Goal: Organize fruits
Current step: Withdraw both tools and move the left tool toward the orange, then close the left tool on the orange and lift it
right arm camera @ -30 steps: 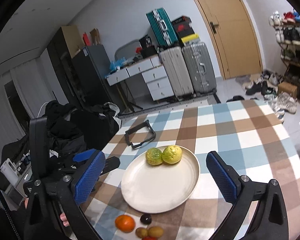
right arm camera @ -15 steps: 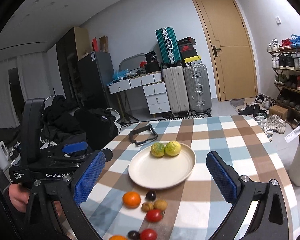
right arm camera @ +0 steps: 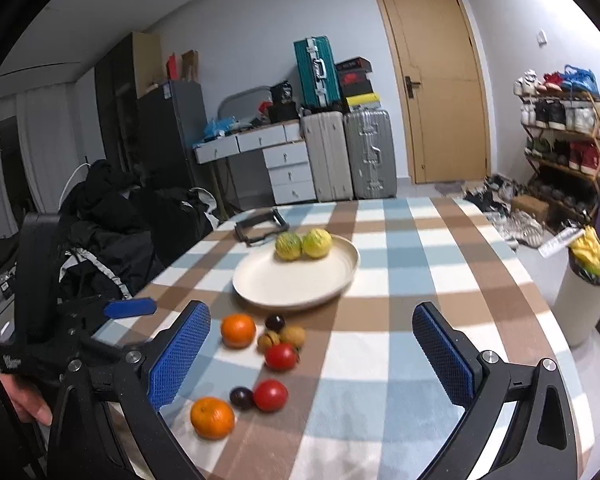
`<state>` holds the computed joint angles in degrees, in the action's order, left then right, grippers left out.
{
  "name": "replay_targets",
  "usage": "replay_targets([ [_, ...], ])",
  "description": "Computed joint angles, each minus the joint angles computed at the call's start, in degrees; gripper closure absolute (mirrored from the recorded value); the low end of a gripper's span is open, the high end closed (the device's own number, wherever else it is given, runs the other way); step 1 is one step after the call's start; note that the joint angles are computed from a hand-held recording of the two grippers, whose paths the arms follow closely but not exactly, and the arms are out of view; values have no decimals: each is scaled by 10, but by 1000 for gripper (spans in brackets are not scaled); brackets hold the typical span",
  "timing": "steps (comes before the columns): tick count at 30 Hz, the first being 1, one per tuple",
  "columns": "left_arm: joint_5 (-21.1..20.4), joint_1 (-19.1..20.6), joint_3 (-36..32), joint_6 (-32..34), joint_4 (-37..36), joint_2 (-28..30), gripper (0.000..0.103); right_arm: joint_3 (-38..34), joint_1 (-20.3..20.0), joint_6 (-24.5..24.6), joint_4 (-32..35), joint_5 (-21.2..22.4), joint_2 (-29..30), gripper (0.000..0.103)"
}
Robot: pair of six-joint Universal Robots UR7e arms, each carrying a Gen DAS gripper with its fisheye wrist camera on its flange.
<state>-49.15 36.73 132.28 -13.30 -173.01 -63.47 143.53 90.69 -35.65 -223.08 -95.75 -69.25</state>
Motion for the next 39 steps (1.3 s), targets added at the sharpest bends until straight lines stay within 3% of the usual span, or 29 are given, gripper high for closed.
replay_targets([
  [3, -24, 7, 0, 0, 16, 5, 1, 10, -10, 0, 1, 6, -4, 0],
  [18, -50, 15, 1, 22, 38, 28, 5, 20, -22, 1, 0, -4, 7, 0],
  [24, -85, 32, -5, 25, 52, 28, 38, 21, -28, 6, 7, -4, 7, 0],
  [28, -128, 46, -5, 34, 44, 22, 64, 21, -30, 9, 13, -5, 7, 0],
  [39, -128, 43, 2, 53, 31, 21, 65, 17, -30, 15, 24, -13, 8, 0],
])
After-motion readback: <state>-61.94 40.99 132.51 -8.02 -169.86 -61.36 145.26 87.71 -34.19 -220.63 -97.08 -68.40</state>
